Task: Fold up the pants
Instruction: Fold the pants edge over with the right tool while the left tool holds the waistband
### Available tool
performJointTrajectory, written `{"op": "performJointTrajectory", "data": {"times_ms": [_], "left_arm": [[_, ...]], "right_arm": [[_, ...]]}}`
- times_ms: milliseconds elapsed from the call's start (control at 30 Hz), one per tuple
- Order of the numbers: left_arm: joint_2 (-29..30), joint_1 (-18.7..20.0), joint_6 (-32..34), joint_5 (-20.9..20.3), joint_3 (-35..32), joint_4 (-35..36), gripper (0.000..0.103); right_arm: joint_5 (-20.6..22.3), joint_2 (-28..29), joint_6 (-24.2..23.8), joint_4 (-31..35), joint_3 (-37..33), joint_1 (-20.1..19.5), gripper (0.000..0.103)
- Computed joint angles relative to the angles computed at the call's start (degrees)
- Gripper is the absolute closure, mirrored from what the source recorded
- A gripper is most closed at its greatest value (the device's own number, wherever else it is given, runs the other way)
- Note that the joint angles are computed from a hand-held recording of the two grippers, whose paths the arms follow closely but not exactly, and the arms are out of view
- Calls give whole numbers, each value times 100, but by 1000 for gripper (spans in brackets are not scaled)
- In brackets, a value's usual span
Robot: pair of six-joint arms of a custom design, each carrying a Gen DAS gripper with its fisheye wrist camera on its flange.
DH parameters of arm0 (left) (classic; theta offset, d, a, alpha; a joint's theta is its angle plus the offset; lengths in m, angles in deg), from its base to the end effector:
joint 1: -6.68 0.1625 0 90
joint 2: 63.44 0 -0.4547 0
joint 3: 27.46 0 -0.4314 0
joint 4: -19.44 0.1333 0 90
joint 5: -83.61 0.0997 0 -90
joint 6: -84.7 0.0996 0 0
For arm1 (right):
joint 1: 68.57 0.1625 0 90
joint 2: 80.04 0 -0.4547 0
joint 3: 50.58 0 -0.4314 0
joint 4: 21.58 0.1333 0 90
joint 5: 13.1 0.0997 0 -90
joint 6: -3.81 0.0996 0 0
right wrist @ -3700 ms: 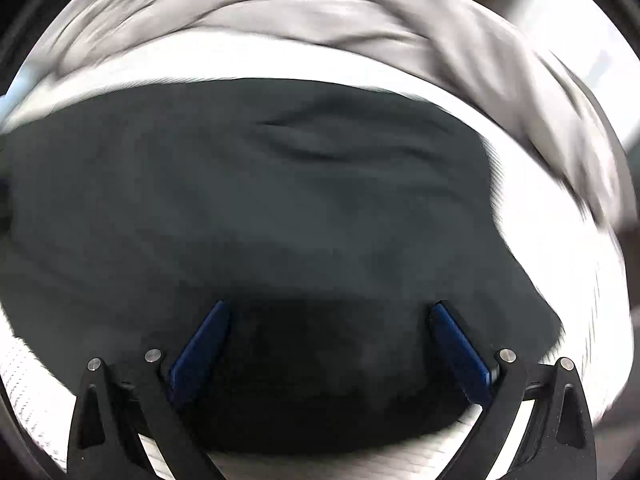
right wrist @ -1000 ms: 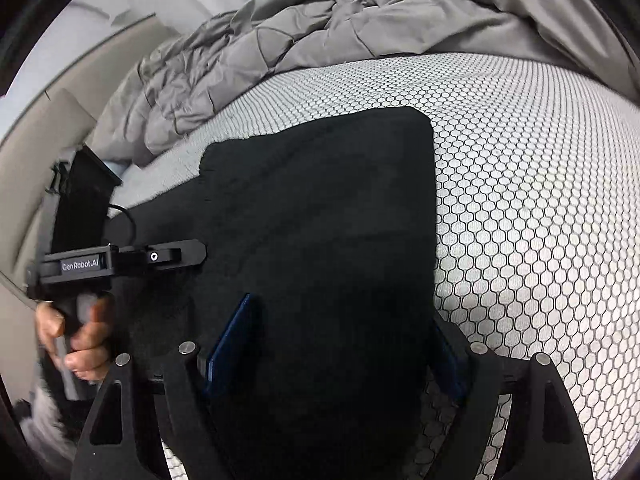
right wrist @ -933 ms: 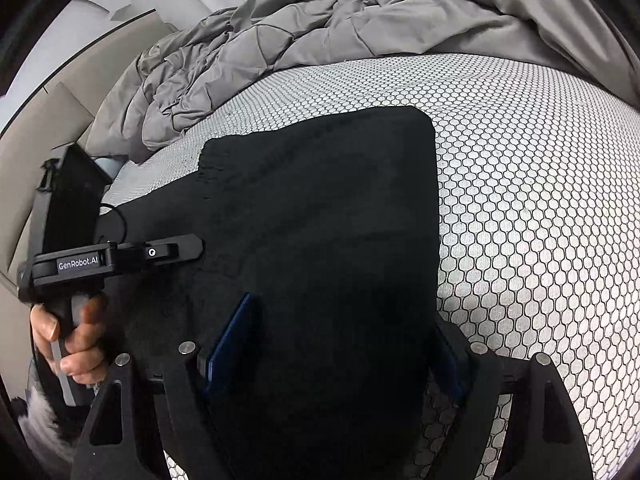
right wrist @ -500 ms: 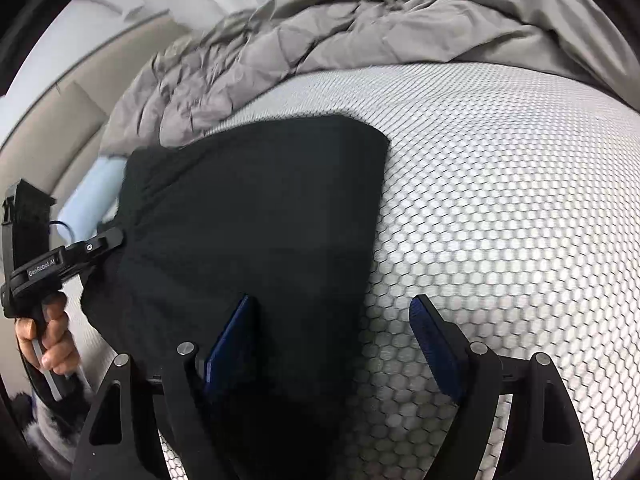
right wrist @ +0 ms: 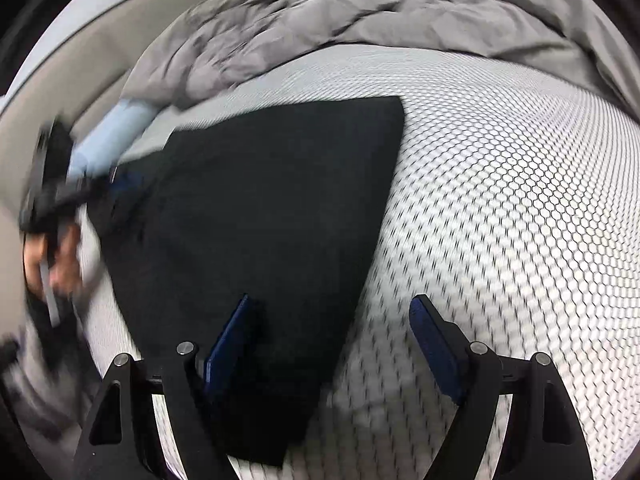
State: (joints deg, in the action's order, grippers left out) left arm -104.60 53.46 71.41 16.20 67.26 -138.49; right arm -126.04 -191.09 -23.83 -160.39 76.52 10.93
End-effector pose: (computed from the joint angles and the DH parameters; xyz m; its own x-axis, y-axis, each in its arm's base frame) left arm -0.3667 -0.6407 0.0504 -0.8708 0.3854 -0.3051 0.4759 0.8164 -0.3271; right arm 0.0228 -0.3955 0.4444 -0.8392 -0.0512 0.5414 -0.2665 0.9066 -0.3273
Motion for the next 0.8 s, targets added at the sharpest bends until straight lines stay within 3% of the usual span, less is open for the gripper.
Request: {"op": "performJointTrajectory", "data": {"times_ms": [67, 167, 233, 300, 400, 433, 467, 533, 600, 667, 733, 767, 800], "left_arm": [[43, -139, 213, 11, 17, -138, 68], [89, -329, 364, -278, 70, -230, 54], [240, -471, 426, -460, -42, -105, 53], [448, -614, 586, -746, -187, 127, 53], [692, -813, 807, -1029, -253, 418, 53], [755, -880, 965, -1072, -262, 545, 53], [846, -971, 1202, -971, -258, 570, 53], [917, -1104, 1375, -634, -149, 461, 53], [959, -1100, 1293, -610, -155, 525, 53], [944, -1031, 1121, -814, -157, 464, 53], [912, -1009, 967, -919, -131, 395, 53], [890, -1020, 941, -1044, -98, 317, 53], [877, -1025, 1003, -1150, -69, 227, 52]], "right_arm": [[134, -277, -147, 241, 119, -97, 21], [207, -575, -458, 404, 308, -163, 29], [277, -698, -557, 508, 382, -176, 32], [646, -821, -598, 734, 332, -293, 42], [1027, -833, -488, 822, 214, -445, 46], [1106, -766, -385, 927, 171, -509, 53], [1103, -720, -351, 977, 148, -541, 70], [907, -714, -563, 869, 271, -483, 78], [1030, -891, -823, 1141, 282, -491, 88], [944, -1008, -999, 1352, 271, -452, 88], [1199, -1174, -1016, 1378, 182, -577, 80], [1355, -1209, -986, 1302, 144, -685, 63], [1579, -1211, -846, 1123, 102, -805, 38]]}}
